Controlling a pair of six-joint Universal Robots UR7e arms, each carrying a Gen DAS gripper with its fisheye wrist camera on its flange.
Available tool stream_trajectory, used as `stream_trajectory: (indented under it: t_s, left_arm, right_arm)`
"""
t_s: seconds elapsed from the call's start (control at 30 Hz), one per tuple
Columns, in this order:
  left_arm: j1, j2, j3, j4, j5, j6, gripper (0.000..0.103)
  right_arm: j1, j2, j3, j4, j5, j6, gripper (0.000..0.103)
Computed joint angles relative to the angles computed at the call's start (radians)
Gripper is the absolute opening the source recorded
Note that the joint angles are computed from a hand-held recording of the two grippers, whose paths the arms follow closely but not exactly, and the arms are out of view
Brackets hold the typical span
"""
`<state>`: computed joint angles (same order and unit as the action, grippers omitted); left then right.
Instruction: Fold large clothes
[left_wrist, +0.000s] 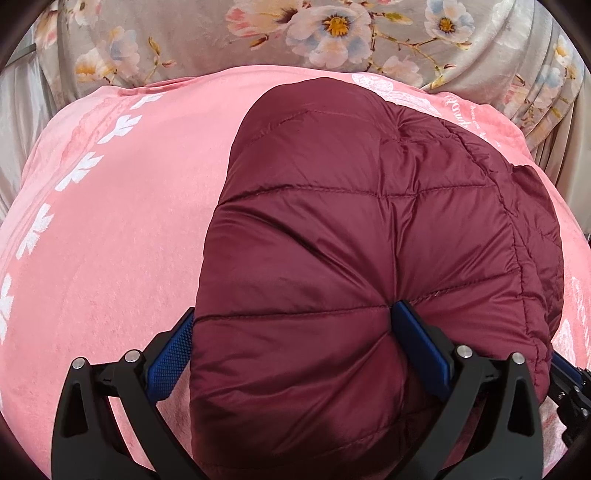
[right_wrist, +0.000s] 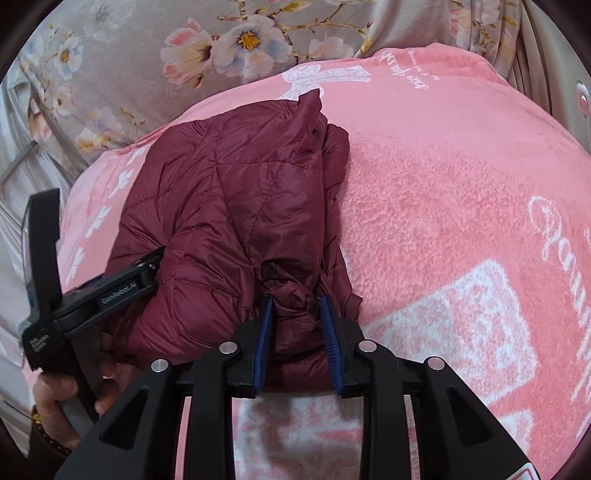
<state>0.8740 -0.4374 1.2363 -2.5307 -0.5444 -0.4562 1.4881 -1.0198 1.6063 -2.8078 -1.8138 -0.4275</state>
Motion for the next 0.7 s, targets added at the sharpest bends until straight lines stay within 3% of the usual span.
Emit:
stream_trajectory:
  t_s: [0.33,0.47,0.57,0.6,0.63,0.7]
  left_arm:
    - [0.004,-0.012,0.008,0.009,-0.021,-0.019,0.098]
    - [0.005,-0.015,0.012,0.007,-0.02,-0.013,0.098]
    - [0.006,-0.022,0.018,0.011,-0.027,-0.016,0.098]
    - [0.006,-0.026,0.021,0.02,-0.025,-0.025,0.098]
    - [0.005,-0.029,0.022,0.025,-0.025,-0.028,0.098]
    - [0.002,-0.048,0.032,0.058,-0.034,-0.059,0.098]
  right_arm:
    - [0.006,-0.011,0.023,-0.02,-0.015,-0.005,0.031]
    - [0.015,-0.007,0.037,-0.059,-0.082,-0.049,0.008]
    - [-0.008,-0.033,0.052,-0.059,-0.064,0.022,0.004]
    - [-0.008,-0.034,0.058,-0.092,-0.106,0.043,0.0]
    - [-0.008,-0.032,0.064,-0.136,-0.16,0.052,0.0]
    - [-0.024,-0.057,0.07,-0.119,-0.143,0.093,0.006]
